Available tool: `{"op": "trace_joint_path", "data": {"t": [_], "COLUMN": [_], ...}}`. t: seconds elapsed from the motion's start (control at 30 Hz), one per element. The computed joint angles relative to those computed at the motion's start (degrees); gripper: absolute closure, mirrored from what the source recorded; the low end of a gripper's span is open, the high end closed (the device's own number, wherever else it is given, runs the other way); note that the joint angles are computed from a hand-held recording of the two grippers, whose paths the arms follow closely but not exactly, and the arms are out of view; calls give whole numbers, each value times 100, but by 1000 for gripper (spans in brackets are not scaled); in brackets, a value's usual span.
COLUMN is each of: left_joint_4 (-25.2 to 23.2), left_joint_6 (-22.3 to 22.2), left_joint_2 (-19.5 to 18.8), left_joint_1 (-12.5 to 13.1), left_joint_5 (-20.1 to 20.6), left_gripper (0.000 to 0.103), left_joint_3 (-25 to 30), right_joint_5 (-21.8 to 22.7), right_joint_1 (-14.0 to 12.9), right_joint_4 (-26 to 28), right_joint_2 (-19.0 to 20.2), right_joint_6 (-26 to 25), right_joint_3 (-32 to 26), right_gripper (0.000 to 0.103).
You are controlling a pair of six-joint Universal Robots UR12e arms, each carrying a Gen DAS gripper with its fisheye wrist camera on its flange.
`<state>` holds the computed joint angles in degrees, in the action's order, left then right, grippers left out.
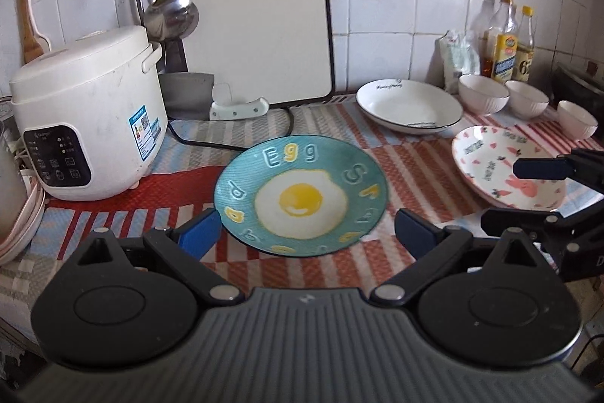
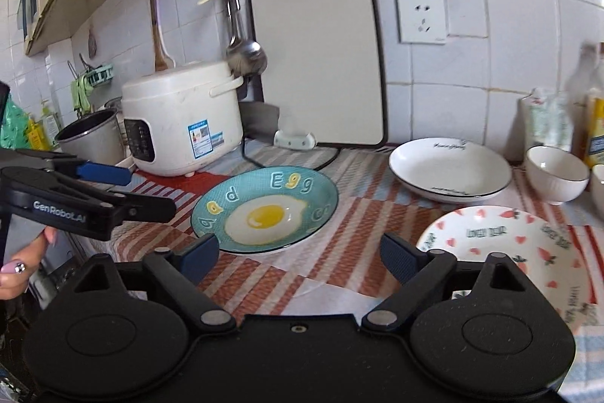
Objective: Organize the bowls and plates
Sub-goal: 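Move the left gripper to the blue egg plate rim and close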
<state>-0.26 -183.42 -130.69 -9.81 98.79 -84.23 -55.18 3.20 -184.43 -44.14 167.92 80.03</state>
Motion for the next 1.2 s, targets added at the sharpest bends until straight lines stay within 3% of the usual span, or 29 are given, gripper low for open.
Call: {"op": "trace_joint_path", "data": {"t": [0.13,0.27,0.33,0.47,0.63,0.83,0.9,1.1,1.2], "left_joint_4": [-260,-716,-967,-1488,-1832,-1845,-1746,-1134,-1066], "left_joint_6": [24,-173,-283,-369,-239,-466,-473,-47,-115], "left_joint_2": [-204,-377,-466,-612,-769,-903,-932,-995,-950], "left_joint_1": [153,379,465,608,639,657,634,398,397], "left_joint_5": [76,-311,-425,-756,-809,-814,-742,154,22], "left_gripper": [19,26,35,47,75,79,80,80,80], "left_joint_3": [300,579,731,1014,1285,1440,1449,1336,1269], "right_joint_5": [-97,-195,-237,-353,-679,-437,-527,-821,-827], "right_joint_1": [116,204,243,310,387,373,396,453,429], "right_joint_4": [395,763,854,1328,1890,2262,2158,1981,1960], "right_joint_2": [193,403,489,674,836,1058,1154,1120,1069], "right_joint_6": [-82,-20,-25,54,200,680,848,680,703], "right_joint_3": [-354,-708,-848,-1237,-1587,-1960,-2069,-2023,-1962], "right_gripper": [15,22,25,39,51,69,80,81,81]}}
